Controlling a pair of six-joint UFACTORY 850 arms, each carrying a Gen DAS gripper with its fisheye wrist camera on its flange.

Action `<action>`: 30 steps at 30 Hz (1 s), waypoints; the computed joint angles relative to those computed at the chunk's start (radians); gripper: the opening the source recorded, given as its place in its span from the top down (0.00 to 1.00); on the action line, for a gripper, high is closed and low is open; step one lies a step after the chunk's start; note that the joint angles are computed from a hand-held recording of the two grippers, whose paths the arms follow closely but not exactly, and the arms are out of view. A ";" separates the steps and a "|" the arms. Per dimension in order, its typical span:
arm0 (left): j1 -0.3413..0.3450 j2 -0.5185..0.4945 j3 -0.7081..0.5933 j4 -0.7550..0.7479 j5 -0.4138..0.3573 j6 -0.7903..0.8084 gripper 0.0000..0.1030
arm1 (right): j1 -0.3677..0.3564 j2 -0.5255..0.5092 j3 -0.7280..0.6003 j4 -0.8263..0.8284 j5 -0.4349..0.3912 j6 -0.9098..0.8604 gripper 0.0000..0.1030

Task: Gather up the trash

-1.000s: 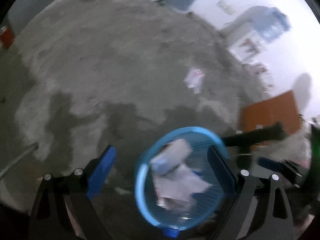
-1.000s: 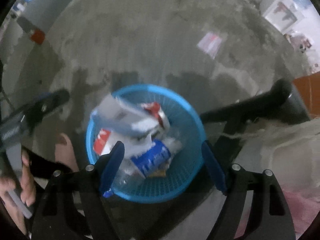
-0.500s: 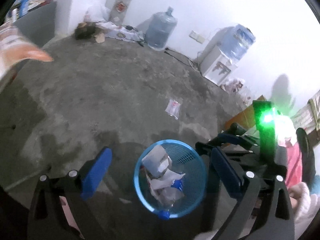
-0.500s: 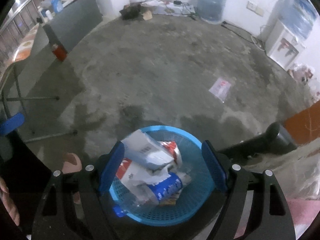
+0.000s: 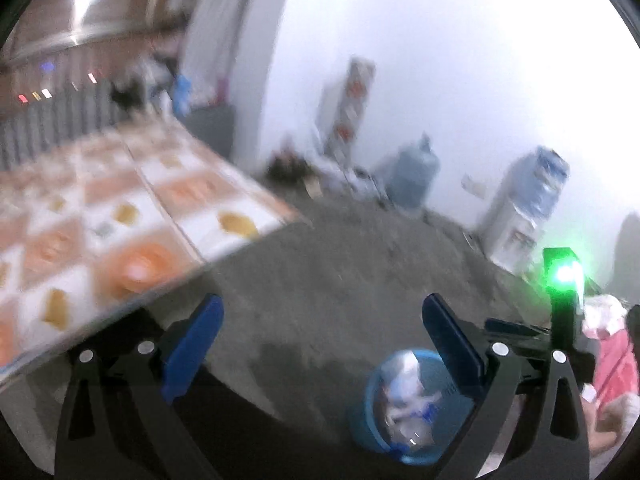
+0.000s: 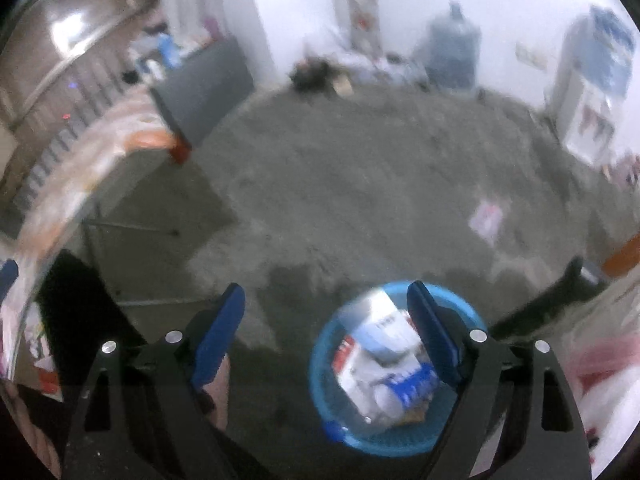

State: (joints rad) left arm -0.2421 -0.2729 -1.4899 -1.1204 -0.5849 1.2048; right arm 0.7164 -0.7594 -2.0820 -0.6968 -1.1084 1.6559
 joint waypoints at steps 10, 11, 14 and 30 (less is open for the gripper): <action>-0.013 0.078 0.134 0.129 0.272 -0.128 0.05 | 0.076 -0.031 -0.057 -0.320 0.078 -0.009 0.08; -0.014 0.073 0.127 0.184 0.279 -0.190 0.05 | 0.075 -0.026 -0.046 -0.330 0.085 -0.005 0.08; -0.009 0.070 0.128 0.202 0.281 -0.232 0.05 | 0.073 -0.012 -0.016 -0.329 0.089 0.036 0.08; -0.026 0.073 0.124 0.701 0.318 -0.739 0.05 | 0.050 -0.065 -0.108 -0.141 0.043 -0.102 0.08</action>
